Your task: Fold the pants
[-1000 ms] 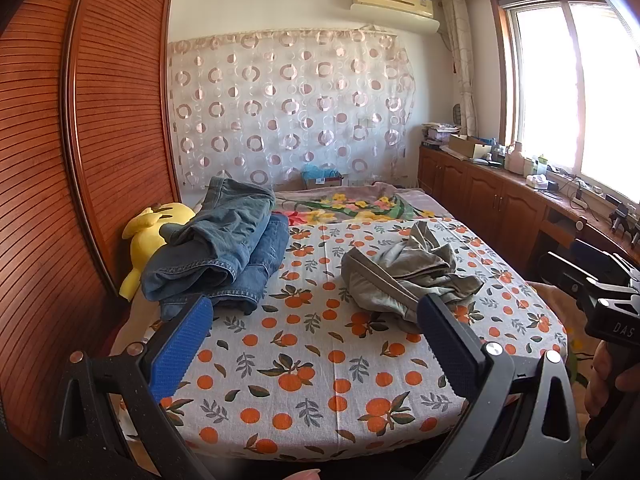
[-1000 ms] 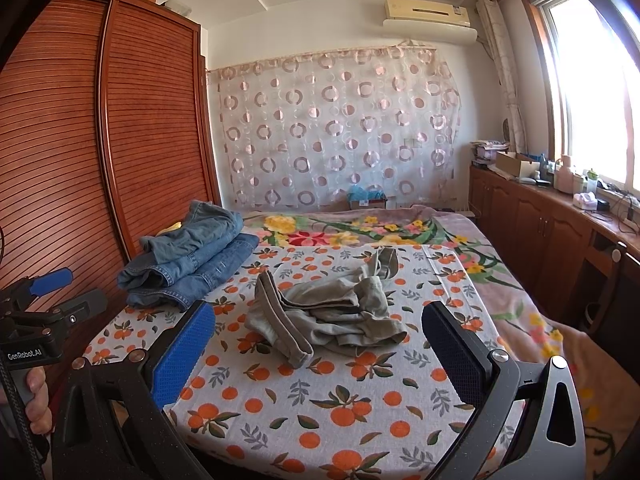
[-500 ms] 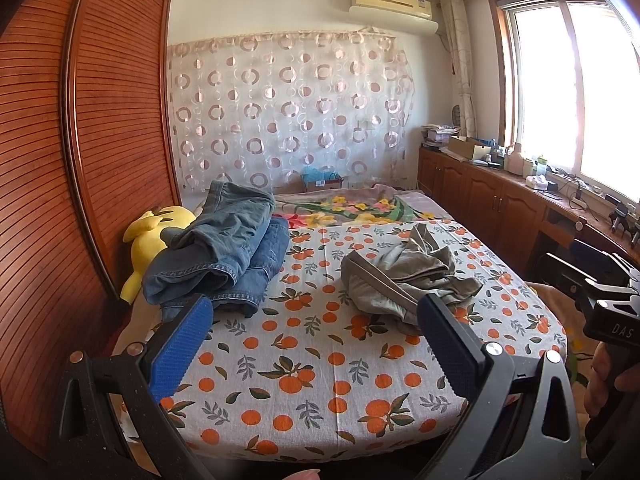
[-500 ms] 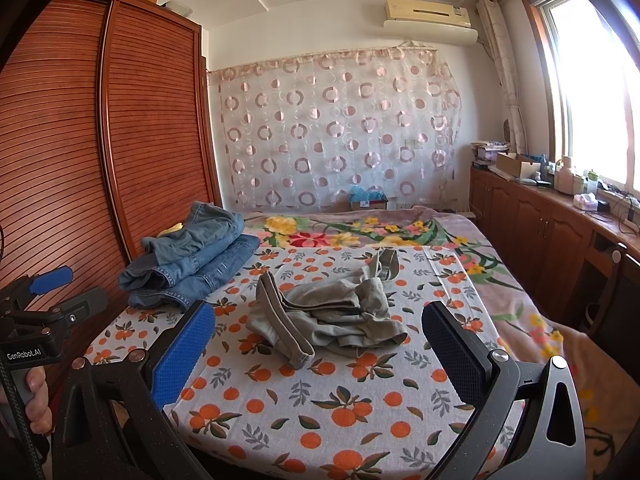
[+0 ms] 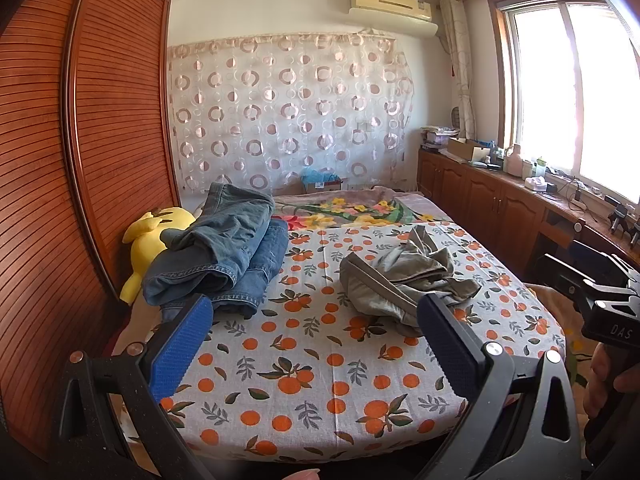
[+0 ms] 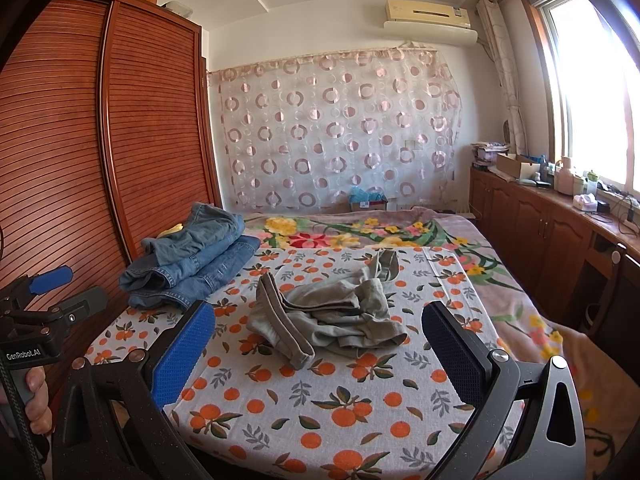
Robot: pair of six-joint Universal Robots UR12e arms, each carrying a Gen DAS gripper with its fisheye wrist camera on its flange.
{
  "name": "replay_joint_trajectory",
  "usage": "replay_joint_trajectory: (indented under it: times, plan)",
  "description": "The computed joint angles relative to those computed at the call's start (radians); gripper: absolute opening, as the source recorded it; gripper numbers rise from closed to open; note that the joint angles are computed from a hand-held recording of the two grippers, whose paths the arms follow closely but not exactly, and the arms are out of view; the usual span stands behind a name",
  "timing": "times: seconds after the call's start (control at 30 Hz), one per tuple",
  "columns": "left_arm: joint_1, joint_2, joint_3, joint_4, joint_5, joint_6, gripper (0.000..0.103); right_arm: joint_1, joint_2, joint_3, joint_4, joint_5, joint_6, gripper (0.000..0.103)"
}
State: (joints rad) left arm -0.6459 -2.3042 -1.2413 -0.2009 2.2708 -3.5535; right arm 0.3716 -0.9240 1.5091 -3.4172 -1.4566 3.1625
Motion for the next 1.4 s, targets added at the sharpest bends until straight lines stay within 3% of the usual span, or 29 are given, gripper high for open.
replay_joint_trajectory:
  times: [0.4, 0.9, 1.0, 1.27, 1.4]
  plan:
    - [0.0, 0.0, 0.0, -0.003, -0.003, -0.004, 0.102, 0.0, 0.001, 0.0, 0.0, 0.002, 0.001, 0.103]
    - [0.025, -0.037, 0.038, -0.066, -0.109, -0.006, 0.102, -0.02, 0.022, -0.027, 0.065, 0.022, -0.007, 0.103]
    - [0.035, -0.049, 0.047, -0.078, -0.141, 0.0, 0.102, -0.026, 0.028, -0.039, 0.09, 0.043, -0.021, 0.098]
    - [0.059, -0.072, 0.059, -0.092, -0.206, 0.013, 0.102, -0.042, 0.051, -0.097, 0.21, 0.085, -0.07, 0.064]
    - [0.073, -0.082, 0.071, -0.117, -0.245, 0.012, 0.102, -0.041, 0.064, -0.135, 0.288, 0.104, -0.107, 0.058]
